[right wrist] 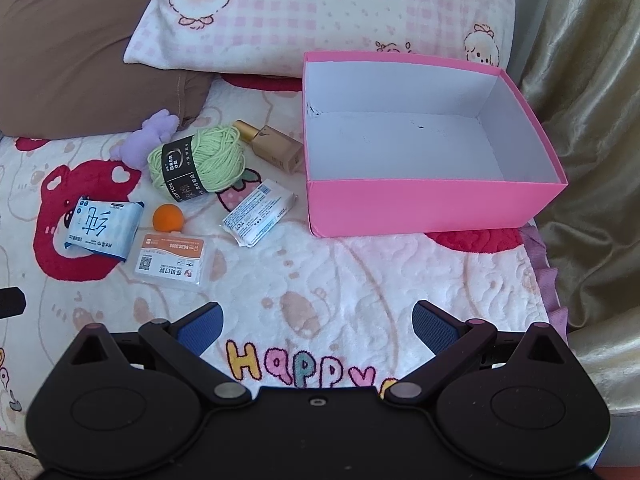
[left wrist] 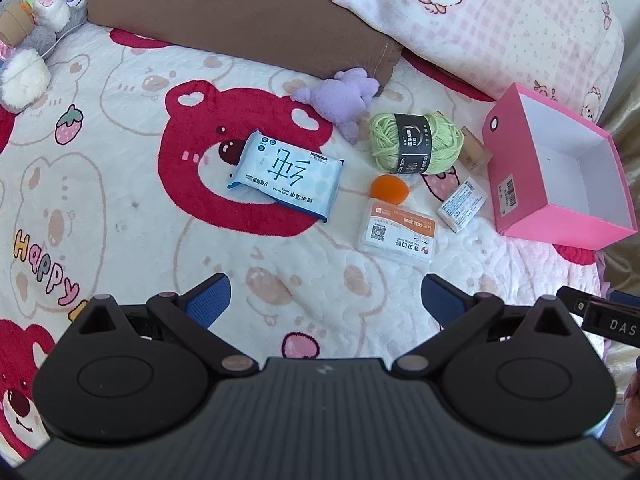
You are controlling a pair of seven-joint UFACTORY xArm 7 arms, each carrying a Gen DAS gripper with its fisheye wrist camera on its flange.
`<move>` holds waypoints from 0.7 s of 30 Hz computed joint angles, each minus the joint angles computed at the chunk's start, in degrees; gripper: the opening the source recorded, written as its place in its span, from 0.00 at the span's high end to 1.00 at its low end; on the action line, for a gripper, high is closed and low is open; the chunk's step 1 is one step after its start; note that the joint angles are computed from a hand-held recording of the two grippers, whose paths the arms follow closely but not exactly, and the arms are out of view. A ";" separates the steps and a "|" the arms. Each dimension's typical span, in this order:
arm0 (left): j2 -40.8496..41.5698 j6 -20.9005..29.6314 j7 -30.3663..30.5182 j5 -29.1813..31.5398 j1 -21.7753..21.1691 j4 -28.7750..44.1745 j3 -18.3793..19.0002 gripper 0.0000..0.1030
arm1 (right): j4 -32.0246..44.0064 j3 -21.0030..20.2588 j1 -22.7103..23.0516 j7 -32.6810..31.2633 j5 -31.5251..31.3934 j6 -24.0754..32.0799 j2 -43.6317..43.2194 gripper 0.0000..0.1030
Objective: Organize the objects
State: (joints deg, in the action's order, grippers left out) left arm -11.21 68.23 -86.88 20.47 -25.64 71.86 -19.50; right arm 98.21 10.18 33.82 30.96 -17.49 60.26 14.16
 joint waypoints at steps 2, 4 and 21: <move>-0.30 0.16 -0.36 -0.36 0.04 -0.30 0.09 0.00 | 0.00 -0.03 0.02 0.13 -0.06 0.02 -0.04 0.01; -0.30 1.00 -0.52 -0.42 0.10 -0.24 0.01 0.00 | -0.13 -0.06 -0.01 0.22 -0.09 0.00 -0.19 0.01; 0.36 5.90 -1.73 0.68 -0.21 1.44 -0.69 0.00 | 0.25 0.19 0.36 -0.04 -0.73 -0.65 -0.25 0.01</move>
State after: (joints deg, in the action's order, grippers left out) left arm -10.86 74.13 -88.60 21.15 -25.85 73.30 -20.19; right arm 98.45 10.37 34.17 30.92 -18.21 59.61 13.91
